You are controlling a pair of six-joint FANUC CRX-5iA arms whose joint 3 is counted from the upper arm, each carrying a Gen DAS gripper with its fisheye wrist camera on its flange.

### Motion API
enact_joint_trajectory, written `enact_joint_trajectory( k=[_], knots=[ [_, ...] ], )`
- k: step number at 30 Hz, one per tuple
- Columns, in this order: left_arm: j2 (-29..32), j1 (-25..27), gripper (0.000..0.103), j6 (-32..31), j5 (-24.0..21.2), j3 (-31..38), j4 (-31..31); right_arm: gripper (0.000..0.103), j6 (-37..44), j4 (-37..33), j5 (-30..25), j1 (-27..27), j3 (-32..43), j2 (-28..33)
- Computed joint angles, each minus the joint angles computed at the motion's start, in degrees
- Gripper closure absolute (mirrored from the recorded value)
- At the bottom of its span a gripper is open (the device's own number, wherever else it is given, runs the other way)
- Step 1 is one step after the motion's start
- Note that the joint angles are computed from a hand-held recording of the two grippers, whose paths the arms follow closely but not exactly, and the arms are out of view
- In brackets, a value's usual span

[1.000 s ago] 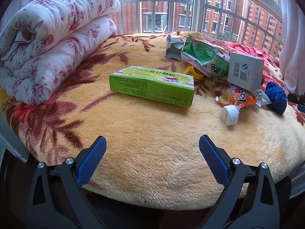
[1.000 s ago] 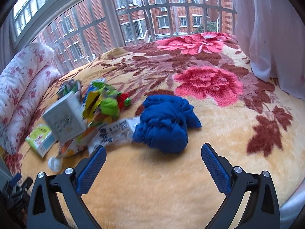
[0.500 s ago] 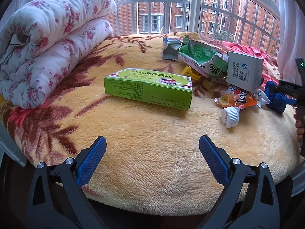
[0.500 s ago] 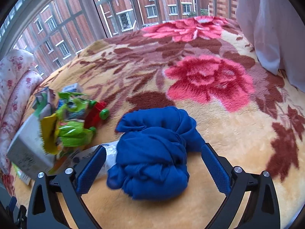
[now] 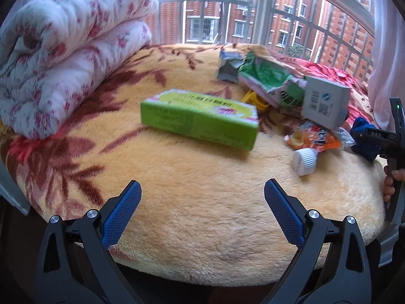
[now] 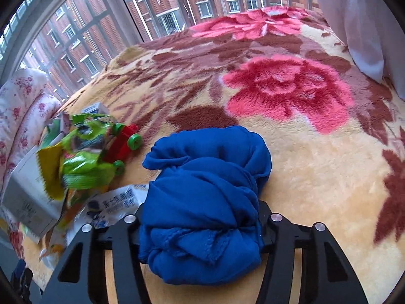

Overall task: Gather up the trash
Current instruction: 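Grasp the blue cloth with the right gripper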

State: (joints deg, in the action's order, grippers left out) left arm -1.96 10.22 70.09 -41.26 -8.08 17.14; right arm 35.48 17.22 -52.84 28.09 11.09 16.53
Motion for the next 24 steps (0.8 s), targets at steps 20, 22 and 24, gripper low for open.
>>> enact_joint_trajectory(
  k=[20, 22, 24],
  knots=[
    [15.0, -18.4, 0.008, 20.1, -1.2, 23.5, -9.7, 0.046, -11.1, 13.2, 10.2, 6.1, -26.6, -20.2],
    [16.7, -19.1, 0.008, 25.4, -3.5, 26.8, -13.3, 0.046, -11.1, 12.9, 11.5, 5.6, -27.4, -20.8],
    [17.4, -19.6, 0.008, 29.8, -4.7, 28.5, -16.5, 0.046, -10.7, 12.4, 12.9, 5.1, -28.1, -21.2]
  ],
)
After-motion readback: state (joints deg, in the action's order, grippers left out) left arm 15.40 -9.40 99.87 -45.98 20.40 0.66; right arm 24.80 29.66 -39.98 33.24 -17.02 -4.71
